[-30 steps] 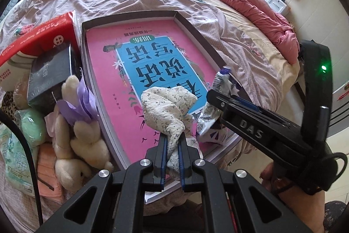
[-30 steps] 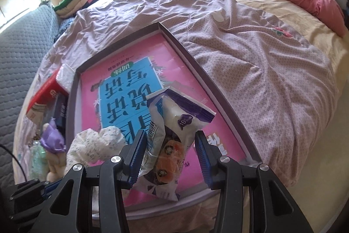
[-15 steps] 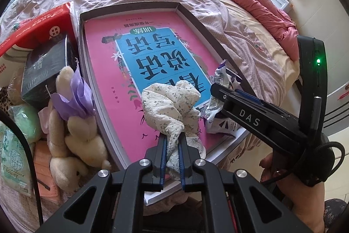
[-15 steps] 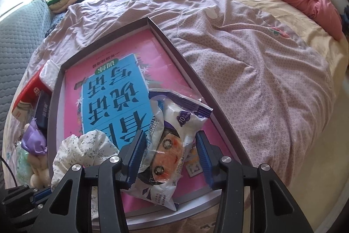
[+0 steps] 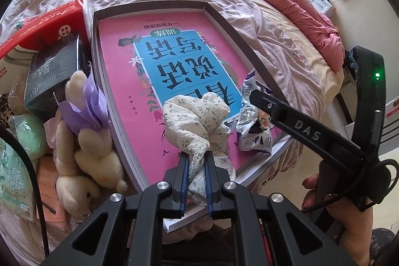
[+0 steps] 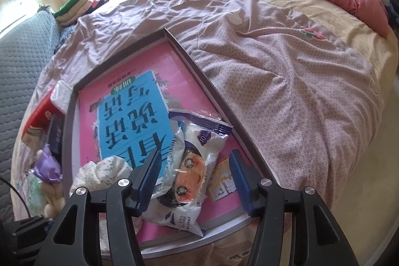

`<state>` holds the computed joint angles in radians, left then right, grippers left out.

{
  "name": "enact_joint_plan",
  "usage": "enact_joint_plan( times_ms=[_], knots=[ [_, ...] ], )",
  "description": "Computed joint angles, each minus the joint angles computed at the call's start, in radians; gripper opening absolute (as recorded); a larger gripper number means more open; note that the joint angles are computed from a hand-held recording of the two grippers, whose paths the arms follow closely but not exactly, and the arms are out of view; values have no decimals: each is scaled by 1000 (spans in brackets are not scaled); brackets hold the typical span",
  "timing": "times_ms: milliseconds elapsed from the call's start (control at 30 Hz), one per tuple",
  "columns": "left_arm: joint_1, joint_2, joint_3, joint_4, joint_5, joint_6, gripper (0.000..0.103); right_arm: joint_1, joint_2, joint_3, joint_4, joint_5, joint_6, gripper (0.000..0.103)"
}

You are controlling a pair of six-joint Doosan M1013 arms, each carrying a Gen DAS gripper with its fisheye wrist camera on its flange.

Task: Organize soft objects
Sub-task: 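Open the left tool to drop the scrunchie into the tray while the right tool releases the snack bag, then withdraw both tools from the tray back toward the pile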

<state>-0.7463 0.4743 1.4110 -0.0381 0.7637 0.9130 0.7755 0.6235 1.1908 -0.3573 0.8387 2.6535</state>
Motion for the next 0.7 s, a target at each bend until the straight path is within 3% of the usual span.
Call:
enact_joint_plan(
  times_ms=[167,400,567,700],
  knots=[
    [-4,-4,2,18,0,-11,20,0,-28,32,12,-45,45,69],
    [-9,-16,9,46,-2,-33,48,1,-53,55,17,-70,86,74],
    [-10,-26,15,66,-2,-46,52,3,-57,54,27,-74,68,74],
    [-13,-39,21,99,-5,-77,62,10,-56,44,4,-56,63,76]
  ],
)
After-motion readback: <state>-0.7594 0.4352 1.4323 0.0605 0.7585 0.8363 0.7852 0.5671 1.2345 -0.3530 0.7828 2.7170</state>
